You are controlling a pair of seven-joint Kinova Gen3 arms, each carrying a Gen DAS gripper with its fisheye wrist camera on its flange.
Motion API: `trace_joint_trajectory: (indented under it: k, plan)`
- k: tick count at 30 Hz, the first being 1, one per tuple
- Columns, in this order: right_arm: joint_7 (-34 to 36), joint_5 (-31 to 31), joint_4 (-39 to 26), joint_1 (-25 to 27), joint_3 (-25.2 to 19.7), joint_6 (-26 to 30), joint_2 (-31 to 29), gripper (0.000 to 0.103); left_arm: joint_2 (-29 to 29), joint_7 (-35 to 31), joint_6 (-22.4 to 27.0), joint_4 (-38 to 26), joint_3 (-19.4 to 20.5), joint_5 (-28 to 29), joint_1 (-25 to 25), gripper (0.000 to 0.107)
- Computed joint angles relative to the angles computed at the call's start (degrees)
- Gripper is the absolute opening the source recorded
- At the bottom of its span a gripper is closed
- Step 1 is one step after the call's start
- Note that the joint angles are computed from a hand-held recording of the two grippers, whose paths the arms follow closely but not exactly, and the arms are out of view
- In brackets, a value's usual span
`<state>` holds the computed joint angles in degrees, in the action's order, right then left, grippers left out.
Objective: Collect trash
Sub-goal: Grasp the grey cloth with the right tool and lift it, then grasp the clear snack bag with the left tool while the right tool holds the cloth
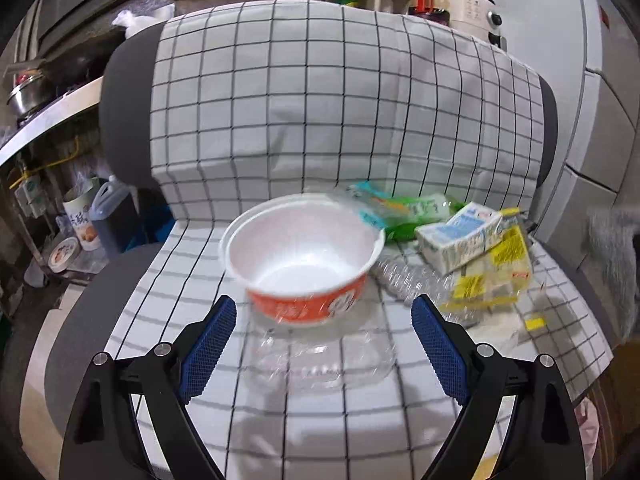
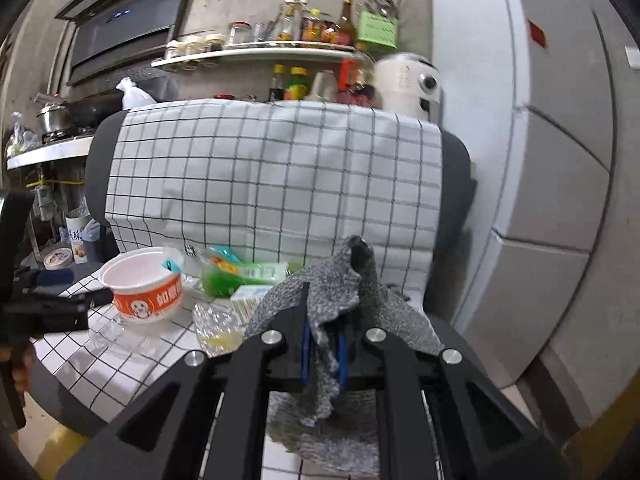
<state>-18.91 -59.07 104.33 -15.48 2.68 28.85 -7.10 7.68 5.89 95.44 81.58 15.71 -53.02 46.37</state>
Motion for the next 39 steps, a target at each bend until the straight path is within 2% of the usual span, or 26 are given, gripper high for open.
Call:
trace_joint_trajectory:
  k: [6, 9, 15, 20, 23, 25, 27, 28, 32, 39]
  plan:
    - [3.8, -3.2, 1.0, 0.2, 0.0, -0.5, 1.0, 0.010, -1.4, -1.2, -6.0, 0.2, -2.2, -0.7, -4.9, 0.087]
    - [5.6, -4.6, 1.1, 0.1, -0.8, -1.8, 1.7, 0.010, -0.4, -3.9, -8.8, -1.0, -3.3, 0.9, -8.1, 0.071]
    - [7.2, -6.2, 0.0, 1.1, -2.3, -2.3, 3.5, 0.010, 0.4, -7.6, -17.1, -0.6, -5.6, 5.2, -13.3, 0.061]
    - [7.6, -6.4, -0.5, 2.3, -3.4, -2.0, 4.6, 0.010, 1.0, -9.1, -21.2, -0.3, -7.4, 8.9, -15.8, 0.055]
    - [6.9, -5.8, -0.9, 3.1, -3.9, -1.1, 5.2, 0.010, 0.3, -8.0, -23.6, 0.7, -7.7, 9.4, -16.6, 0.044]
    - [6.7, -5.8, -0.9, 3.5, -4.3, -0.9, 5.3, 0.010, 0.2, -7.1, -23.6, 0.8, -7.5, 7.7, -16.1, 0.023]
    - [7.1, -6.3, -0.6, 3.7, -4.5, -1.2, 5.1, 0.010, 0.0, -6.4, -23.6, 1.1, -7.0, 5.1, -15.1, 0.008]
    - [7.6, -6.8, -0.4, 3.8, -4.5, -1.3, 4.9, 0.010, -0.2, -5.8, -23.4, 1.3, -6.7, 3.3, -14.4, 0.005]
    - [8.2, -7.4, 0.0, 3.9, -4.1, -1.7, 4.1, 0.010, -1.4, -2.4, -23.3, 2.7, -4.6, -4.6, -10.8, 0.000]
    - [9.5, -10.5, 1.3, 4.6, -0.1, 0.5, -0.3, 0.010, -0.1, -0.4, -16.8, 0.2, 1.1, -15.3, -1.3, 0.000]
